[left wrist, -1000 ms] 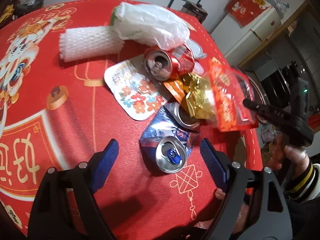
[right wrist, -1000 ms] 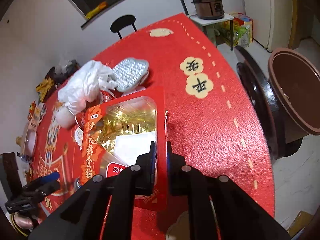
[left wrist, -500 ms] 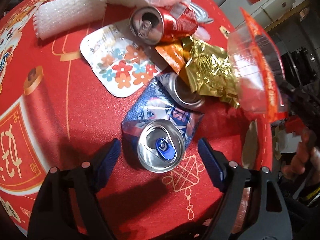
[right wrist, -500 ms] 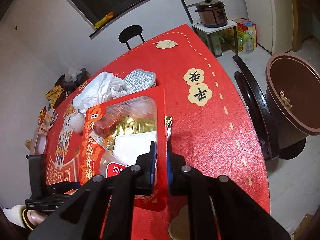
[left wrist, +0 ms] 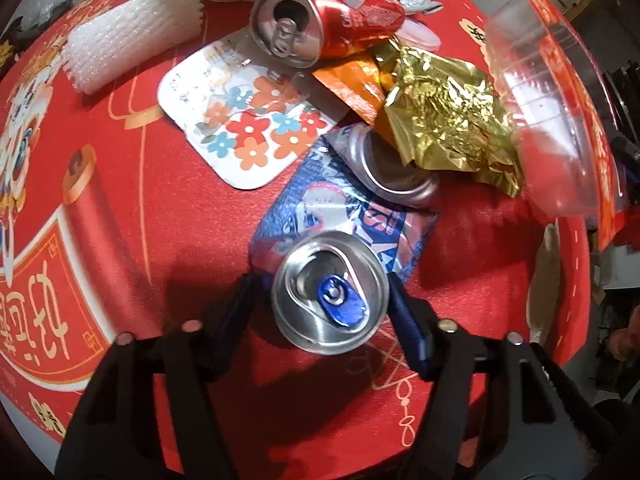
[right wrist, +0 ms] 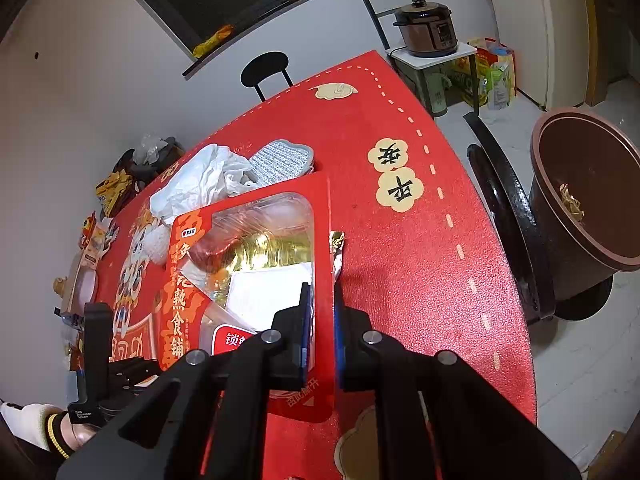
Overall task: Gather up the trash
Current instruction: 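Grasp and lift the blue crushed wrapper with the left tool while the right holds the tray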
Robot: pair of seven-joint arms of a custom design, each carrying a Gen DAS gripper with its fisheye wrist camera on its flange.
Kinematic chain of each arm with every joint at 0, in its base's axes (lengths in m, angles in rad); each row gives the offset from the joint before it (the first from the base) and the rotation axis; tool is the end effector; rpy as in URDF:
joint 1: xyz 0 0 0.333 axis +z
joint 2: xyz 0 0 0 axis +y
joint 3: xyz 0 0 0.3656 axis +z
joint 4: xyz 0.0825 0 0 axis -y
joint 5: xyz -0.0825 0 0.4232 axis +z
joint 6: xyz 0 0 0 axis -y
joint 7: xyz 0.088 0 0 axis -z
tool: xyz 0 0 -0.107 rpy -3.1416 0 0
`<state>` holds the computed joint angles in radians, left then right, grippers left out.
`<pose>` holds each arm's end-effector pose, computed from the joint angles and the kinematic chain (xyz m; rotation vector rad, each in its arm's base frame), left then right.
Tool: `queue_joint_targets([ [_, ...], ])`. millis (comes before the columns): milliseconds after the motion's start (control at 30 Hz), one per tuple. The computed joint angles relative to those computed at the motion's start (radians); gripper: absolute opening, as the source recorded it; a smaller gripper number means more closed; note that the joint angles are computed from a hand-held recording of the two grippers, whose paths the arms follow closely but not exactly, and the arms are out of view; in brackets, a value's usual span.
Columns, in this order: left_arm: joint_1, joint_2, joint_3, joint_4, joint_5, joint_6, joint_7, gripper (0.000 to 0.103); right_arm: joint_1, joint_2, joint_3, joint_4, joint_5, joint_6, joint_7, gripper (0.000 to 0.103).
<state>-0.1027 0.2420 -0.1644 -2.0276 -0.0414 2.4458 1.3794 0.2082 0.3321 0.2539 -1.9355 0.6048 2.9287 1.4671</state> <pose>0.6282 -0.1672 0.3712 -2.1439 2.2271 -0.2912 0.6508 0.2664 0.4081 -1.6786 1.7253 -0.0452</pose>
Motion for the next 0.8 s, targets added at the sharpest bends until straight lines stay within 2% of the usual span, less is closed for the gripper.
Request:
queue_joint_targets([
  [233,0.029,-0.025,-0.002,-0.029,-0.072,0.020,0.040,0.058,-0.005,0.001,0.008,0.001,0.008,0.006,-0.009,0.011],
  [367,0.045,-0.070,0.008,-0.073,-0.099,0.061,0.041,0.057,-0.005,0.004,0.015,0.009,0.015,0.008,-0.016,0.011],
  [467,0.054,-0.105,0.015,-0.101,-0.105,0.086,0.052,0.052,-0.008,0.010,0.021,0.021,0.019,0.004,-0.029,0.011],
  [667,0.075,-0.170,0.028,-0.165,-0.148,0.117,0.068,0.049,0.003,0.022,0.020,0.045,0.014,-0.001,-0.031,0.011],
  [800,0.076,-0.207,0.035,-0.205,-0.153,0.171,0.075,0.046,0.006,0.024,0.024,0.055,0.012,0.005,-0.035,0.011],
])
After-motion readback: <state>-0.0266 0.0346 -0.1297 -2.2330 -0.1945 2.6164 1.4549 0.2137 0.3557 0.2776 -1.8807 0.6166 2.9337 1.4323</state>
